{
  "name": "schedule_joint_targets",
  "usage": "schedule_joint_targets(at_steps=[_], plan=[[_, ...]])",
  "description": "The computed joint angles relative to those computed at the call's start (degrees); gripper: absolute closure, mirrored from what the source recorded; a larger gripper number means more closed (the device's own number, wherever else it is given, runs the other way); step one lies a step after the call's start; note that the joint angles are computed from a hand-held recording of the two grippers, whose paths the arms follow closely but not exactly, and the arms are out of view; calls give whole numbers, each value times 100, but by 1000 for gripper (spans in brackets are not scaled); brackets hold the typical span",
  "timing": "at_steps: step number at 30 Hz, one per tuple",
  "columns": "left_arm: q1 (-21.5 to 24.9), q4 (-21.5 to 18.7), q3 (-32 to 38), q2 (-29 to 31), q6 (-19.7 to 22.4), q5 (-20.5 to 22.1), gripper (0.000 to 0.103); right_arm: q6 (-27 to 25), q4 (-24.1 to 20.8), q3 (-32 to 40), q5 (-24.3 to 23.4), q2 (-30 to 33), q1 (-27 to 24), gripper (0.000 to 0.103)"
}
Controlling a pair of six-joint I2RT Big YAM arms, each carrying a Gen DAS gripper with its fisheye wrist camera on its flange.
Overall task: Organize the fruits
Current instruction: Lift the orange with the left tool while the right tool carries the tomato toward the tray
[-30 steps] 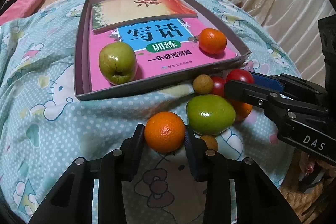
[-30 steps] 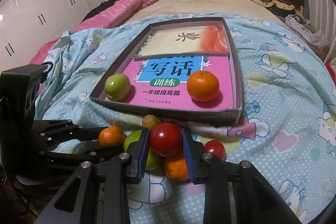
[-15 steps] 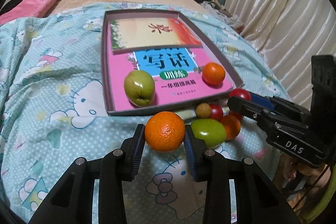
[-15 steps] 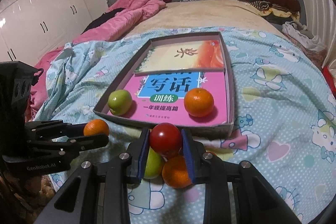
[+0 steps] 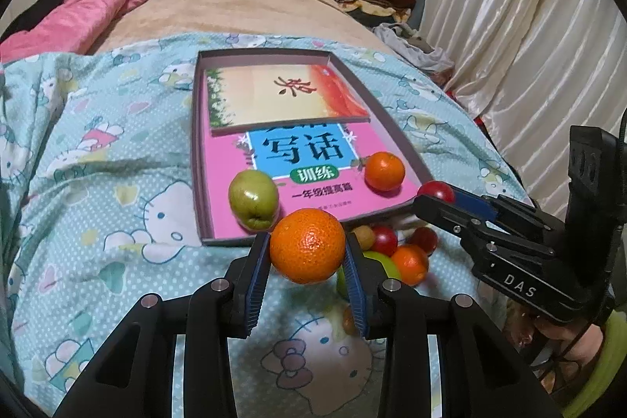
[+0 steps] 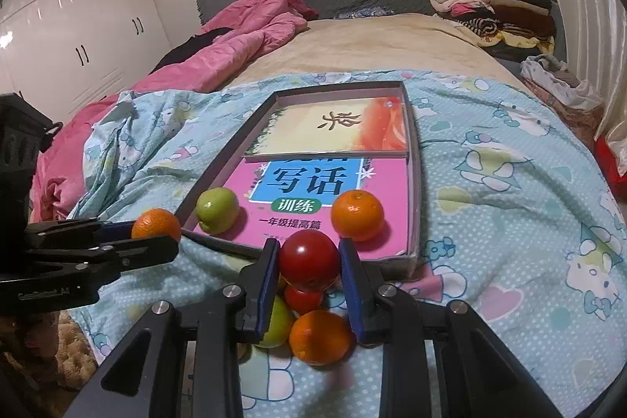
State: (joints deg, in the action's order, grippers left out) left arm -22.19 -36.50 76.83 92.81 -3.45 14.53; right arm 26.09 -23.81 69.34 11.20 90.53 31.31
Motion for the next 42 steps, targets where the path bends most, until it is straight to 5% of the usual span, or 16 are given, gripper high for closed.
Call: schedule_joint_targets(at_steps=[42], plan=[[-302, 122, 891, 573, -273, -530, 66, -180, 508, -133, 679, -251, -215, 72]])
